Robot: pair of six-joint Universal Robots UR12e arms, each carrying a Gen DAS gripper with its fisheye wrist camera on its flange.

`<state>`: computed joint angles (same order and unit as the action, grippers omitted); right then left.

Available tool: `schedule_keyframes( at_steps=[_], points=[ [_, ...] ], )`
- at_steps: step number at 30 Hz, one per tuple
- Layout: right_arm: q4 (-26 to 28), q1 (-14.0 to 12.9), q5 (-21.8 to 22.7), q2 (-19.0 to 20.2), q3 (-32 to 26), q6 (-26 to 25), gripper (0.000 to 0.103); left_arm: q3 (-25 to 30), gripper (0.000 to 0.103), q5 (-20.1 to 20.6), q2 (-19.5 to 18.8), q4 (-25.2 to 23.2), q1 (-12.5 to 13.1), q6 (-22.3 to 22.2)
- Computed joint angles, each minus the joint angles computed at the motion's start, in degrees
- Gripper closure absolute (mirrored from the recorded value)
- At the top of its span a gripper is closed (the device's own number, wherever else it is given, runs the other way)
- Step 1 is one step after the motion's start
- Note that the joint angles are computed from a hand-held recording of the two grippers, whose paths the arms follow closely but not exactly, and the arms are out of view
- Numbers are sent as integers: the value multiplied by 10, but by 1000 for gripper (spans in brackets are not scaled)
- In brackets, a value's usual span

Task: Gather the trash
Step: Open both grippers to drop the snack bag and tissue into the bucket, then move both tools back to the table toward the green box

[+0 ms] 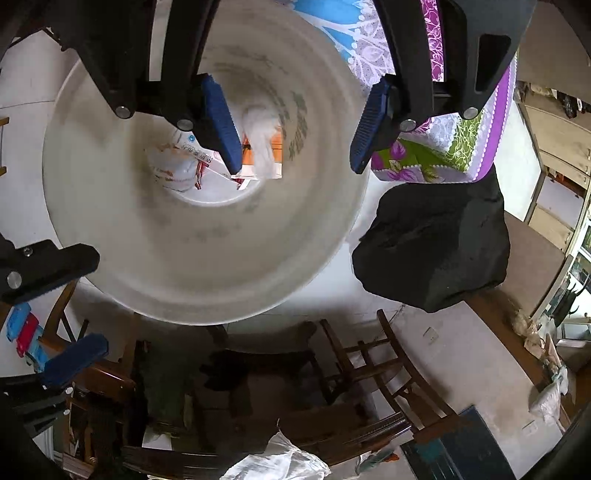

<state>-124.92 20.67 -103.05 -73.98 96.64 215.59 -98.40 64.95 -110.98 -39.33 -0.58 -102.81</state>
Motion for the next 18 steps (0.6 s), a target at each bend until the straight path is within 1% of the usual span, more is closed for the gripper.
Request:
schedule_keyframes(
  at_steps=[4,18],
  points=[
    [8,2,-3,4,-3,-2,41,0,42,1,0,0,0,1],
    [9,2,-2,6,-1,0,41,-9,42,2,4,9,0,1]
  ],
)
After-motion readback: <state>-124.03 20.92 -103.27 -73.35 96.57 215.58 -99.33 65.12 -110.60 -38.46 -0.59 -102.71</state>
